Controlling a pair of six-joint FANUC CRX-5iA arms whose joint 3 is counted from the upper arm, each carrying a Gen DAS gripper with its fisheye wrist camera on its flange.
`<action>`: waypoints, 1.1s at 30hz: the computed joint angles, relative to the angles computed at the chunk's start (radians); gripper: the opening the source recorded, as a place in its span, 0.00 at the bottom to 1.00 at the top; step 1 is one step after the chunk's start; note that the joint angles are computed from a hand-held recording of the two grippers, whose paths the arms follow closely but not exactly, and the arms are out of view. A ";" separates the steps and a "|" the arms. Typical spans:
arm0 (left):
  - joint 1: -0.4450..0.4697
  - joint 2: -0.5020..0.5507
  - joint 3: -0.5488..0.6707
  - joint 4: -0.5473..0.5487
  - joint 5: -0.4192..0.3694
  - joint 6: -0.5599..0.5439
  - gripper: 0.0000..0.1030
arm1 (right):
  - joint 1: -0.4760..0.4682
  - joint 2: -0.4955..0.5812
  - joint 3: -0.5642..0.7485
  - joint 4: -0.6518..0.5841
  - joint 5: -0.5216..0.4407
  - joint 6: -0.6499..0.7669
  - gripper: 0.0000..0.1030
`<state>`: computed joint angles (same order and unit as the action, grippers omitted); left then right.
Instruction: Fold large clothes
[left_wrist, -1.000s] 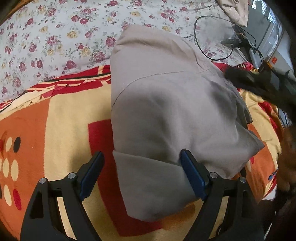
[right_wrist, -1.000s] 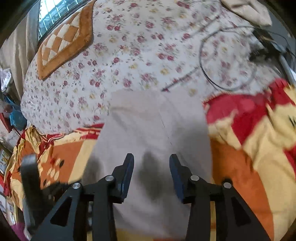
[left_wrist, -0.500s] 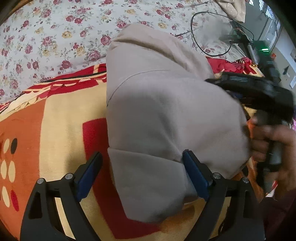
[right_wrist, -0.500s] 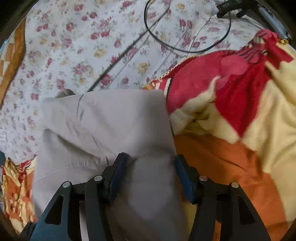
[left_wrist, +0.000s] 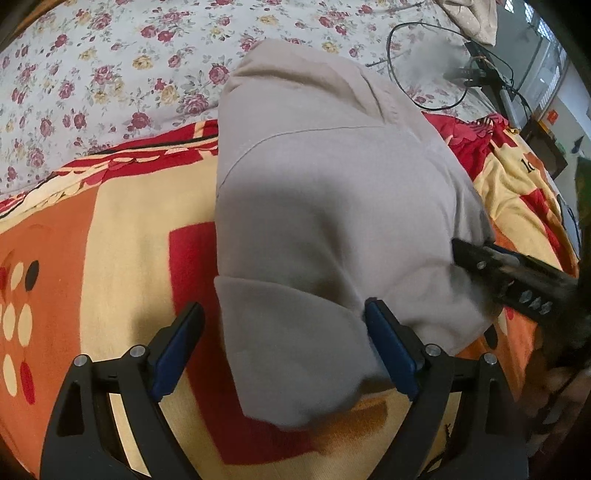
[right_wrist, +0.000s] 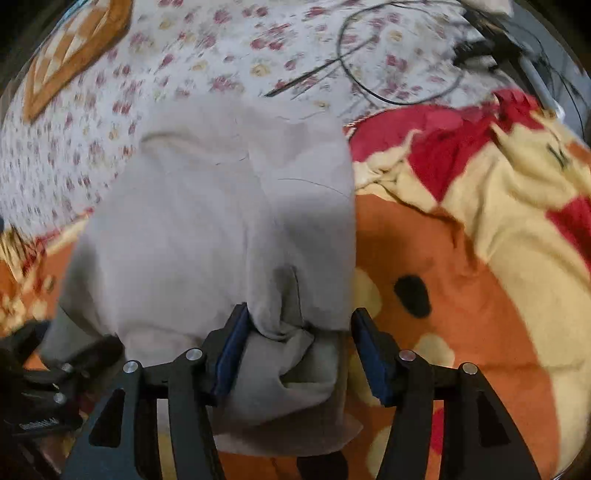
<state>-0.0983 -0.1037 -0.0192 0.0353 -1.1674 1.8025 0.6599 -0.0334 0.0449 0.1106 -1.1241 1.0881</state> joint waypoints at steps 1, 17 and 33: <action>-0.002 -0.001 0.001 -0.003 -0.002 0.001 0.88 | -0.004 -0.002 0.009 -0.007 -0.005 0.004 0.55; -0.028 0.005 0.017 -0.037 -0.022 0.017 0.88 | -0.023 0.002 -0.020 -0.004 0.062 -0.068 0.69; 0.069 -0.027 0.010 0.081 0.004 -0.050 0.87 | -0.047 -0.079 -0.082 -0.034 0.183 -0.117 0.78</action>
<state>-0.0296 -0.1312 -0.0088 0.1159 -1.1635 1.7529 0.6129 -0.1127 -0.0372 0.0763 -0.9414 0.9715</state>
